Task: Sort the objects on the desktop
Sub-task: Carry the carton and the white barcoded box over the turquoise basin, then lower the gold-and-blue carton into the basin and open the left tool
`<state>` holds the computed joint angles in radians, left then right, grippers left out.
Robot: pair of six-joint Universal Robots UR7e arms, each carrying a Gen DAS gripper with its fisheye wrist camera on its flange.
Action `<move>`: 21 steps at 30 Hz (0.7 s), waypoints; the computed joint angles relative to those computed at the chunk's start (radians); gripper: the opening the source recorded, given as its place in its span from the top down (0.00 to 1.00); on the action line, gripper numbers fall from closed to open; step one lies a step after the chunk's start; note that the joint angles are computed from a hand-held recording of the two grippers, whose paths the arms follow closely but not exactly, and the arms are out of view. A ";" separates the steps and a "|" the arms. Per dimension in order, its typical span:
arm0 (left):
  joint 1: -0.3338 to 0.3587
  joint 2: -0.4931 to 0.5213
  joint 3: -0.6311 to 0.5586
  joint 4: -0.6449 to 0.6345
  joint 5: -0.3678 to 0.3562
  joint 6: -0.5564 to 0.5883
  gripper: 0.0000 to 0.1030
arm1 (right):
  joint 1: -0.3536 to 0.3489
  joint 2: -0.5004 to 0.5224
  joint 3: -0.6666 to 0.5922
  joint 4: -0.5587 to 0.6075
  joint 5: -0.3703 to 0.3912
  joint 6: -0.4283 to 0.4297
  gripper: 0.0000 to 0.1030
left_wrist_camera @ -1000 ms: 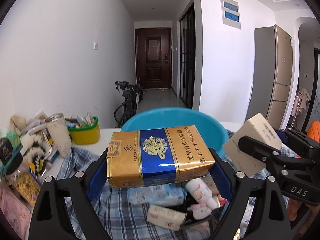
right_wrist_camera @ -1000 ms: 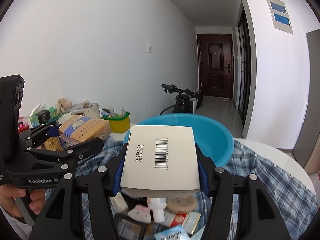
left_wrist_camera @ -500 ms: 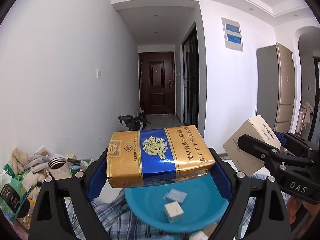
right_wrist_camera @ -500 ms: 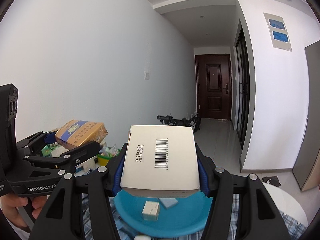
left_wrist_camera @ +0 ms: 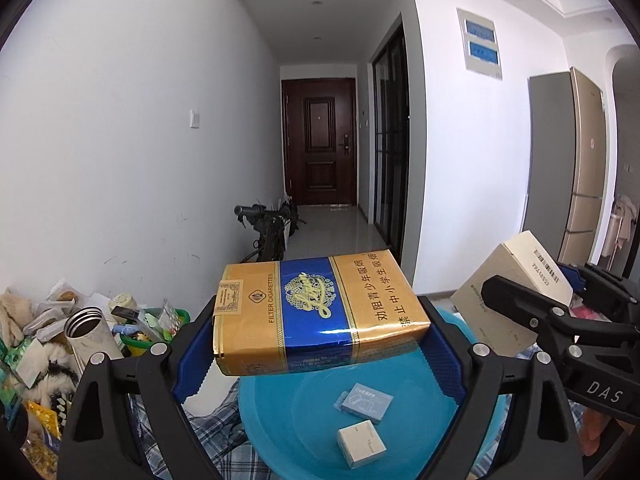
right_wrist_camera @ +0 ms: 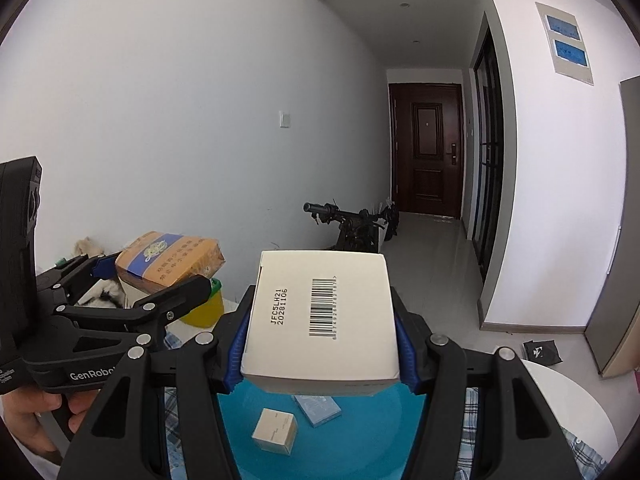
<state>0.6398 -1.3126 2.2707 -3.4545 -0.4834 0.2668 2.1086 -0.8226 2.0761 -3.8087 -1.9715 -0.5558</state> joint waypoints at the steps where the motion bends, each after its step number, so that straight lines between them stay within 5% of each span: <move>1: 0.017 0.013 -0.008 -0.002 -0.015 0.001 0.11 | -0.007 0.007 -0.005 0.001 0.000 -0.003 0.44; 21: 0.109 0.099 -0.018 0.007 -0.065 -0.006 0.11 | -0.056 0.002 -0.018 0.091 -0.026 -0.027 0.44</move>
